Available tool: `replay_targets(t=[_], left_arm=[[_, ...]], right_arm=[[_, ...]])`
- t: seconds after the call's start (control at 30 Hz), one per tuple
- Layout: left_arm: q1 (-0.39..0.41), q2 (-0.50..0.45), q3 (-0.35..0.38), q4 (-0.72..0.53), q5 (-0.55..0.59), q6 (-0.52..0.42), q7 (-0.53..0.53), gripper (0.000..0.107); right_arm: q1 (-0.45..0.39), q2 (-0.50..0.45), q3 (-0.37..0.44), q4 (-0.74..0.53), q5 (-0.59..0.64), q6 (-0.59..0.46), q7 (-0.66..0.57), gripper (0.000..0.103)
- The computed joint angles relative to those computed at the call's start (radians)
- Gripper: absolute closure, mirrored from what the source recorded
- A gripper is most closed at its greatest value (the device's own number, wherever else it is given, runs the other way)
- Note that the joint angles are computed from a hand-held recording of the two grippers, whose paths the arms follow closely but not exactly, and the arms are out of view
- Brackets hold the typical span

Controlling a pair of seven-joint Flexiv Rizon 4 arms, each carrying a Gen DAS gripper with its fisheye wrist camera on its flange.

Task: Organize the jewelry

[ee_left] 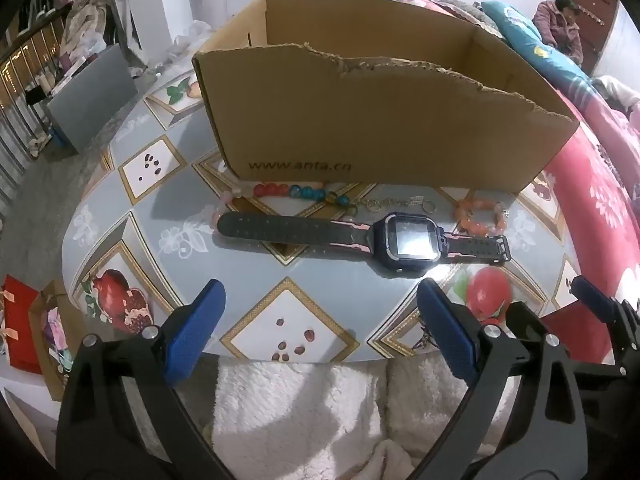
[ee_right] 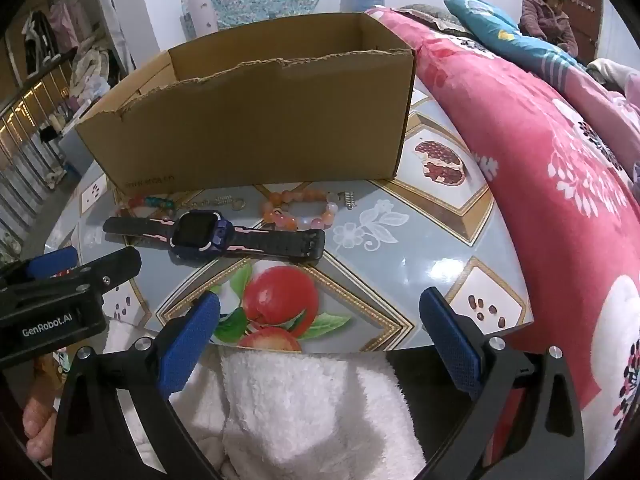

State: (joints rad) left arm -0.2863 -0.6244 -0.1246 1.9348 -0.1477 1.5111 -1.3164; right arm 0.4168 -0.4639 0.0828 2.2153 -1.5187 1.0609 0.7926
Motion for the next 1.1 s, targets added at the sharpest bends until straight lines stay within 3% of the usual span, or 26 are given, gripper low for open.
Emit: replay_targets(t=[0.1,1.1], left_arm=[[0.033,0.002,-0.037,0.004,-0.015,-0.015,0.014,0.014],[0.026,0.007,-0.046,0.022,-0.031,0.002,0.017,0.014]], right_arm=[[0.003,-0.002,0.001,-0.003,0.006,-0.004,-0.008,0.005],[0.013,-0.007,-0.005,-0.009,0.027,0.0,-0.029,0.005]])
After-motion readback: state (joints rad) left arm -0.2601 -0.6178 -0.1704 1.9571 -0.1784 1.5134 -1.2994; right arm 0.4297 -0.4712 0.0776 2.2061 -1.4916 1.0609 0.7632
